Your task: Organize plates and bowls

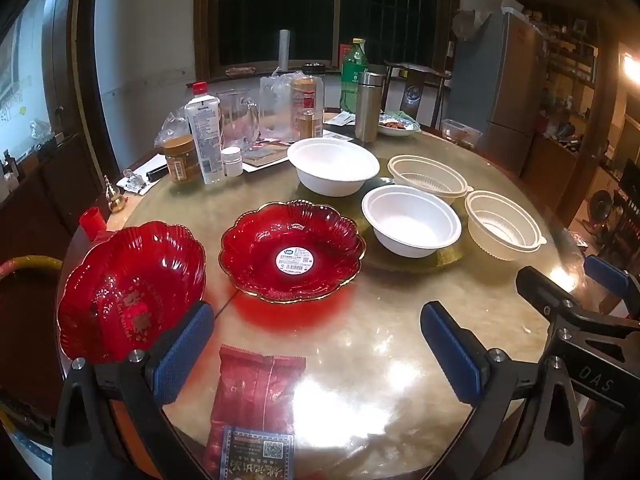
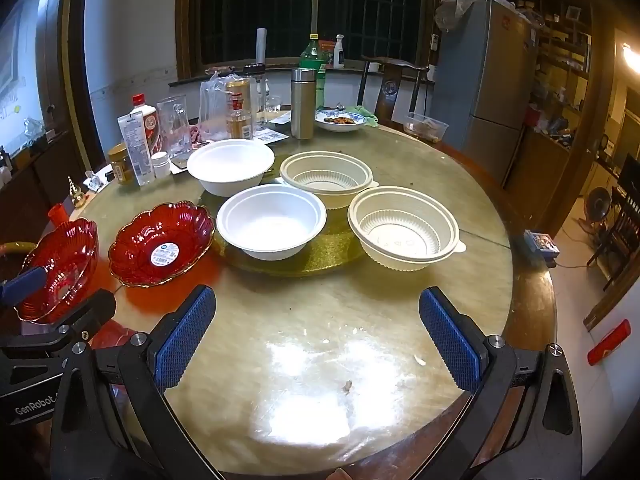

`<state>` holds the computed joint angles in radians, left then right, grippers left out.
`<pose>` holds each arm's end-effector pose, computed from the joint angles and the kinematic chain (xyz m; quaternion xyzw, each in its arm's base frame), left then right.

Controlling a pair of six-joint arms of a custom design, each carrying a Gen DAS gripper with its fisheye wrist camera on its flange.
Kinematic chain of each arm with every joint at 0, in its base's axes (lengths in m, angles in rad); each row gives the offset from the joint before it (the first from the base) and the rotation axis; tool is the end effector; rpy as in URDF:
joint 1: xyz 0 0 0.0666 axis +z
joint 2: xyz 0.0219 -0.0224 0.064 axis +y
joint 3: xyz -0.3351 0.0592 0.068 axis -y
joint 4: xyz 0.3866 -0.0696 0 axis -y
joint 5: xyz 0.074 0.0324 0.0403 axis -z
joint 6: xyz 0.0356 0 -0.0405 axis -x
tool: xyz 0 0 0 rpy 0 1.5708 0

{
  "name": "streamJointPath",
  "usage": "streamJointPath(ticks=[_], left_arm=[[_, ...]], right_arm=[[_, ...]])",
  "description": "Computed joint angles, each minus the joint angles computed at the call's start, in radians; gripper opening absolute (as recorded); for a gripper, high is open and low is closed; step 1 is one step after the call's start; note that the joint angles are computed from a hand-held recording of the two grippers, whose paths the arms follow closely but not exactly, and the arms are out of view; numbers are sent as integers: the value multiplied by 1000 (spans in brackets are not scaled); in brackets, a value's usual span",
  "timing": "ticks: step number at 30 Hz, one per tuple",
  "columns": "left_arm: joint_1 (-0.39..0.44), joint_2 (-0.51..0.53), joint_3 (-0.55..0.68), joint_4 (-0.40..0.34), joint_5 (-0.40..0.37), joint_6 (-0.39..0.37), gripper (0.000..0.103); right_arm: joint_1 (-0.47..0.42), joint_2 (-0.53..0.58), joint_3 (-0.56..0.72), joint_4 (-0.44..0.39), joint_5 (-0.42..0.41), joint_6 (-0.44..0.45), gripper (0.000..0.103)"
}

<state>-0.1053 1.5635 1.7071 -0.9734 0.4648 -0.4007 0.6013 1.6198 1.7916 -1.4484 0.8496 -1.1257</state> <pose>0.5366 -0.0732 0.4433 0.3078 0.8573 -0.1605 0.3801 0.4402 0.2691 0.4347 0.2920 0.8548 -0.1634 0.3967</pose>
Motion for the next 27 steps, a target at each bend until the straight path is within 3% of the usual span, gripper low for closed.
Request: streamJointPath(ticks=[27], left_arm=[[-6,-2,-5,0,-6,-7,103]], right_arm=[[-2,-4,-7,4,-3,-5,103]])
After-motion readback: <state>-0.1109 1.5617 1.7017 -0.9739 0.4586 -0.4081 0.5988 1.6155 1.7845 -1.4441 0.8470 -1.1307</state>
